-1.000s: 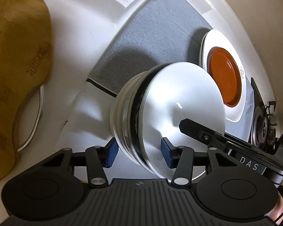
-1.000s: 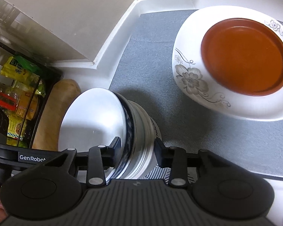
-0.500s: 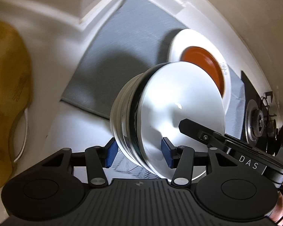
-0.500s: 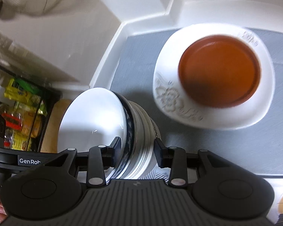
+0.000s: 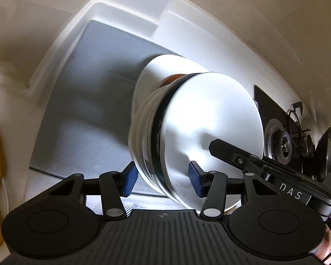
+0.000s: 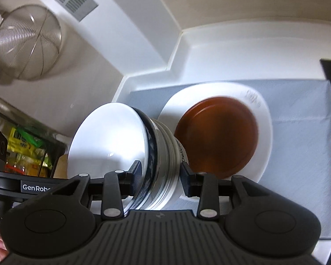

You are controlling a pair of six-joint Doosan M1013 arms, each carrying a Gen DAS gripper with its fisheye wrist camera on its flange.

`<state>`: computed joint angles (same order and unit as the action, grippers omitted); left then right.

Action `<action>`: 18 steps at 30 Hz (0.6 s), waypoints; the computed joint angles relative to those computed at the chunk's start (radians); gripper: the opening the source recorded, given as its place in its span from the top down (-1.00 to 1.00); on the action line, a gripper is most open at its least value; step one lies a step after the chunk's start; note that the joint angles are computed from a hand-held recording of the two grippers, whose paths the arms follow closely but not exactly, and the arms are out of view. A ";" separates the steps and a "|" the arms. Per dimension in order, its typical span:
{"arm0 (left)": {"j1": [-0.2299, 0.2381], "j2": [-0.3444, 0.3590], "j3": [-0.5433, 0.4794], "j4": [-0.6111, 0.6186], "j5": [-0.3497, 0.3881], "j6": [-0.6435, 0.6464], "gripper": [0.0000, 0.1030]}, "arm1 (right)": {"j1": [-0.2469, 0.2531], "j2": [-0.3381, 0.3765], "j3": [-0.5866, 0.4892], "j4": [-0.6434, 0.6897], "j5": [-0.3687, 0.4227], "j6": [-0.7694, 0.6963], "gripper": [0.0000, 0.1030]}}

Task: Organize plates and bowls
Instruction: 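Lower the bowl stack onto the brown plate on the floral plate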

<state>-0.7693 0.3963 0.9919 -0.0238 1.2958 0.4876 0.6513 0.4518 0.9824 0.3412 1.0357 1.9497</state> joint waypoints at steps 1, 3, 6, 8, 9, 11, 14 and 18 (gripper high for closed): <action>0.003 0.009 -0.012 -0.007 0.001 0.006 -0.04 | -0.005 -0.001 0.000 -0.002 -0.001 -0.001 0.19; 0.009 0.025 -0.034 -0.016 0.005 0.018 -0.03 | -0.013 0.005 -0.010 -0.007 0.002 -0.006 0.19; 0.015 0.049 -0.069 -0.021 0.020 0.036 -0.04 | -0.027 0.015 -0.021 0.002 0.002 -0.019 0.19; 0.020 0.066 -0.089 -0.026 0.033 0.050 -0.04 | -0.038 0.025 -0.029 0.015 0.009 -0.017 0.19; 0.024 0.074 -0.098 -0.032 0.038 0.056 -0.04 | -0.040 0.030 -0.033 0.016 0.014 -0.012 0.19; 0.031 0.096 -0.124 -0.040 0.042 0.072 -0.04 | -0.047 0.040 -0.040 0.014 0.017 -0.015 0.19; 0.042 0.121 -0.143 -0.065 0.033 0.076 -0.04 | -0.055 0.054 -0.051 0.004 0.027 -0.018 0.19; 0.053 0.145 -0.157 -0.086 0.015 0.094 -0.05 | -0.064 0.072 -0.066 -0.006 0.039 -0.042 0.19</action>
<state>-0.7161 0.5413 0.8353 -0.1096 1.3108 0.5813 0.5868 0.5235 0.9161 0.3350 1.0749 1.9076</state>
